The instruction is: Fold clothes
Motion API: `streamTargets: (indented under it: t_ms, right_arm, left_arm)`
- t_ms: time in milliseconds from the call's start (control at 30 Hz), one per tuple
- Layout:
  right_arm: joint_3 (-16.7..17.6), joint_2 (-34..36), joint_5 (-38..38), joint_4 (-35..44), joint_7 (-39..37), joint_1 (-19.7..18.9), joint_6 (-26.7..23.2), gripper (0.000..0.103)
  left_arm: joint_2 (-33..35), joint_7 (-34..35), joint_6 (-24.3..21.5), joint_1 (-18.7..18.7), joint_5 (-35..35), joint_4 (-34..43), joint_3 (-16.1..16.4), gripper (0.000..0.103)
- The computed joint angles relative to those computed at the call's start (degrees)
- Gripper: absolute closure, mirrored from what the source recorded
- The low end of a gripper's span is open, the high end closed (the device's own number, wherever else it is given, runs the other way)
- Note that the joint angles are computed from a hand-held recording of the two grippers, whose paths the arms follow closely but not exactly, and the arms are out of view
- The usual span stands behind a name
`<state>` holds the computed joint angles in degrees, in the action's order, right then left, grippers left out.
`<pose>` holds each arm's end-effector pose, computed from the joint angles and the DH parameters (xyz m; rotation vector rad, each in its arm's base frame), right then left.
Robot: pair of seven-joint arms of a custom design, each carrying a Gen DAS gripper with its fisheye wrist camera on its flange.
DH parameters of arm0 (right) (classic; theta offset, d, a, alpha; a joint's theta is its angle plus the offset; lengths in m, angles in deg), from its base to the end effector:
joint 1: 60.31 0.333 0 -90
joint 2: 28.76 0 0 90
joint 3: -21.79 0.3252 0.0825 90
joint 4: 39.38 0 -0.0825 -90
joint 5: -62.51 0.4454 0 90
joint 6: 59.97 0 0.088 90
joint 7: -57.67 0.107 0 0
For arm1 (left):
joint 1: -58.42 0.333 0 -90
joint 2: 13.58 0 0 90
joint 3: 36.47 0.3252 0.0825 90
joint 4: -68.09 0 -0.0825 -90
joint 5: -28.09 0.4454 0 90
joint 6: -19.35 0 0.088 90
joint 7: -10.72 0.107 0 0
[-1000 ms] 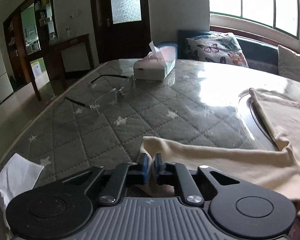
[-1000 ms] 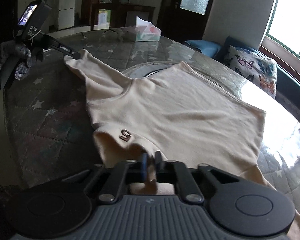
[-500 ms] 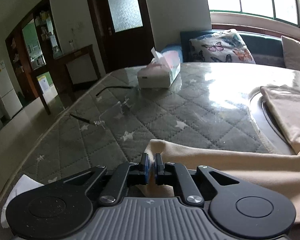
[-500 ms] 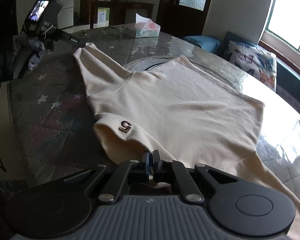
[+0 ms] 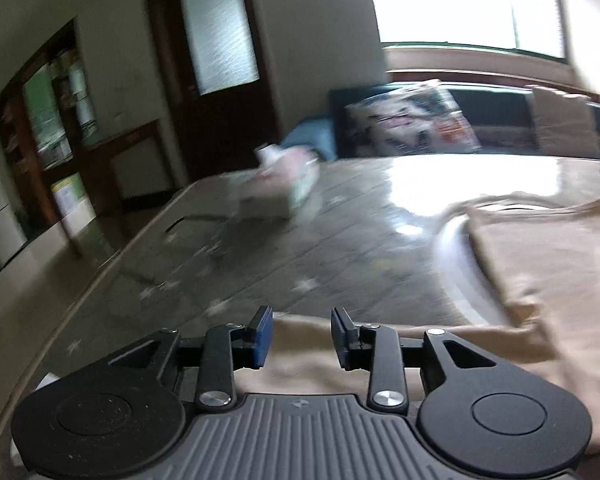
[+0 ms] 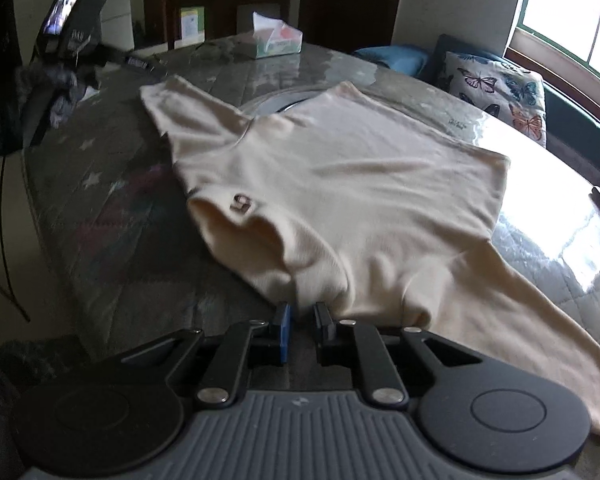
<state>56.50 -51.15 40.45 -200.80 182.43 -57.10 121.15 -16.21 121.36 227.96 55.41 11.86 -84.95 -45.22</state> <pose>0.3373 0.2836 0.3227 -2.1678 1.3114 -0.5622 0.4890 -0.0650 0.3309 -1.3849 1.7750 -0.8010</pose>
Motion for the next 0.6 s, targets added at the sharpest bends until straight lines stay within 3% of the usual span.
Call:
streamTargets:
  t_ms: [100,233,367,500,600]
  right_arm:
    - [0.62,-2.62,1.21,-1.52,1.12,-0.70,2.52,0.091]
    - [8.99,-5.86,4.30,-1.78,3.15,-8.96,3.68,0.091]
    - [12.01,-4.29,5.54,-1.33,2.74,-12.98,4.51,0.091]
    - [13.17,-3.10,6.08,-1.10,0.82,-13.91,3.38,0.091]
    - [10.77,-3.75,5.95,-1.89,0.65,-11.43,2.90,0.089]
  left_arm:
    - [-1.58,-7.74,-0.56,-0.99,10.45,-1.12,0.96,0.066]
    - [-2.09,-19.27,-1.53,-2.39,25.58,-1.07,2.50,0.064]
    - [-1.14,-28.47,-1.85,-3.68,38.27,0.06,2.83,0.064]
    - [0.69,-35.49,-3.13,-4.14,49.00,1.94,2.01,0.063]
    - [2.04,-36.52,-3.19,-4.17,53.65,2.52,0.81,0.063]
